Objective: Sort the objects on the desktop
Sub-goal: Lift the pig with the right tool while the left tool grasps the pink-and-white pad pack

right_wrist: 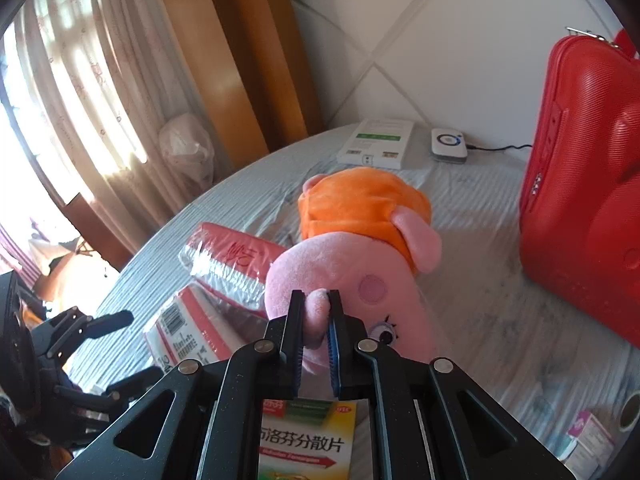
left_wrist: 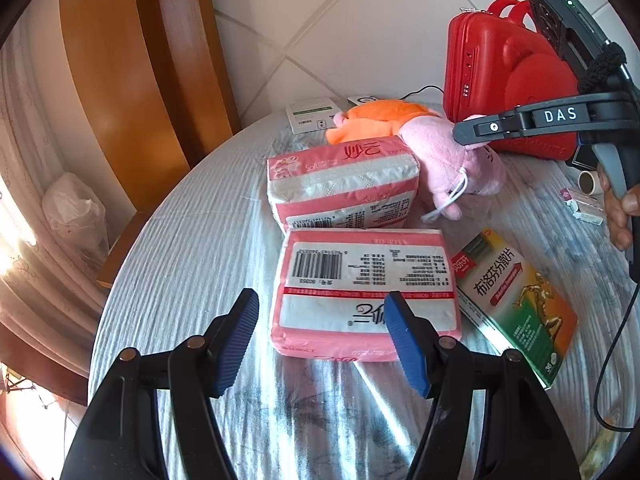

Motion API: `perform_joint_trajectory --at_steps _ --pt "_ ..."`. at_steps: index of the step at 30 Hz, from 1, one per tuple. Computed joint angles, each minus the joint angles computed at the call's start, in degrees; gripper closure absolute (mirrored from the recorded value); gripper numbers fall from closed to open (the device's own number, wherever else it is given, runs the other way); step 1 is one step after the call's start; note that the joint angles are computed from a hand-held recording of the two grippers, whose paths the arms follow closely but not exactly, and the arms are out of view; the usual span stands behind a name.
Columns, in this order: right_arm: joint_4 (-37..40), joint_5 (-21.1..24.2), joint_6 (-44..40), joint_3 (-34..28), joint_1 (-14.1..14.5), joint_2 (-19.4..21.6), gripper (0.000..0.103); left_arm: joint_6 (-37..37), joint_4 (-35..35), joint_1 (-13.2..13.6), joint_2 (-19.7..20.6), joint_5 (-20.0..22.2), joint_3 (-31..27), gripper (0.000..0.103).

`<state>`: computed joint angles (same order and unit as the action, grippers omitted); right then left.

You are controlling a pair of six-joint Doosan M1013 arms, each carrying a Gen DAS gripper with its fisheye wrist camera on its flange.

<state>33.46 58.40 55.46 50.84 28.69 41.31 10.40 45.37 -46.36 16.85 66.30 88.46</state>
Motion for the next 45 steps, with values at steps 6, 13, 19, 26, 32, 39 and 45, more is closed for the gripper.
perform_joint_trajectory --at_steps 6,13,19,26,32,39,45 --pt "-0.59 -1.44 0.26 0.76 0.47 -0.43 0.041 -1.81 -2.31 2.46 -1.97 -9.45 3.82 0.038" --pt "0.38 -0.77 1.0 1.44 -0.05 -0.72 0.041 6.22 -7.45 0.94 -2.57 -19.8 4.26 0.038" --pt "-0.38 -1.41 3.54 2.05 -0.36 -1.24 0.035 12.0 -4.46 0.42 -3.59 -16.14 3.17 0.037" --pt "-0.58 -1.95 5.88 2.81 -0.6 -2.12 0.017 46.65 -24.34 7.24 -2.45 -22.09 1.77 0.037" --pt "-3.51 -4.0 6.04 3.74 -0.08 -2.88 0.008 68.67 -40.77 11.02 -1.2 -25.75 0.5 0.037" --pt "-8.83 1.54 5.83 -3.47 0.86 1.11 0.003 71.81 -43.63 10.28 -1.03 -26.92 0.85 0.024" --pt "-14.25 17.12 8.64 -20.98 2.32 11.23 0.0 65.4 -36.12 8.23 -0.56 -26.26 0.81 0.015"
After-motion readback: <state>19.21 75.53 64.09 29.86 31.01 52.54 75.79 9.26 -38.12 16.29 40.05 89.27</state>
